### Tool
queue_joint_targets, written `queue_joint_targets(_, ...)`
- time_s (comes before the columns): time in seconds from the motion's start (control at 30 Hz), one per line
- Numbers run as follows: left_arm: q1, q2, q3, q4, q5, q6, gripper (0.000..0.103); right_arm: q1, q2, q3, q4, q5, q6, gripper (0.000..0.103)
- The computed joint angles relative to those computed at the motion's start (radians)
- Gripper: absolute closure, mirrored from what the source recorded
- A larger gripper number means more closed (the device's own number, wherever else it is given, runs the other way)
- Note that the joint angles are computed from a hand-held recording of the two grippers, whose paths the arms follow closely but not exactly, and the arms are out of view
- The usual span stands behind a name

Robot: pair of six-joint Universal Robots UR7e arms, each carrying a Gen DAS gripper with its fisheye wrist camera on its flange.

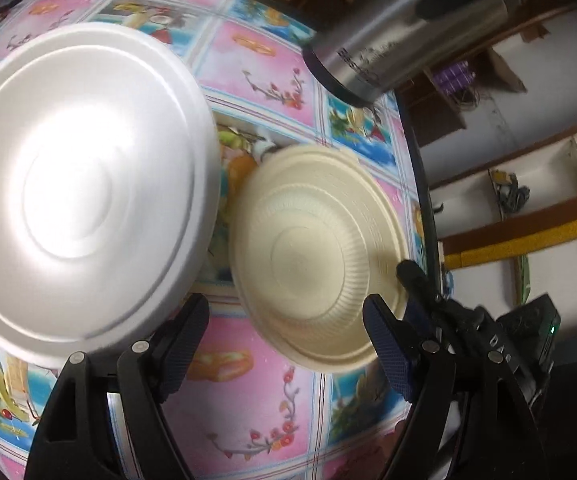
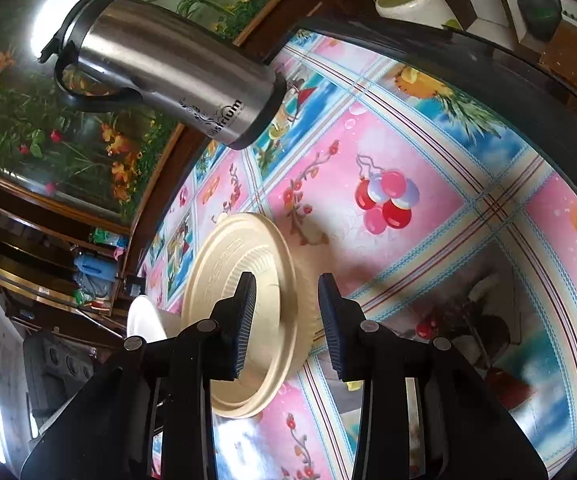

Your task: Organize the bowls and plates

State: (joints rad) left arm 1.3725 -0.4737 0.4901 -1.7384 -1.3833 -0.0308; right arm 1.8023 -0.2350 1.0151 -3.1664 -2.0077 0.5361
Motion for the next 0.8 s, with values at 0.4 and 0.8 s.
queue_joint_targets(0.4, 0.001, -0.062, 0.141, -0.220, -0.013, 0.015, 0.023, 0.011, 0.047, -0.079, 0.075, -0.046, -0.029, 0.072)
queue_joint_targets(0.8, 0.002, -0.040, 0.132, -0.209, 0.016, 0.004, 0.023, 0.012, 0.051, -0.089, 0.092, -0.062, -0.033, 0.072)
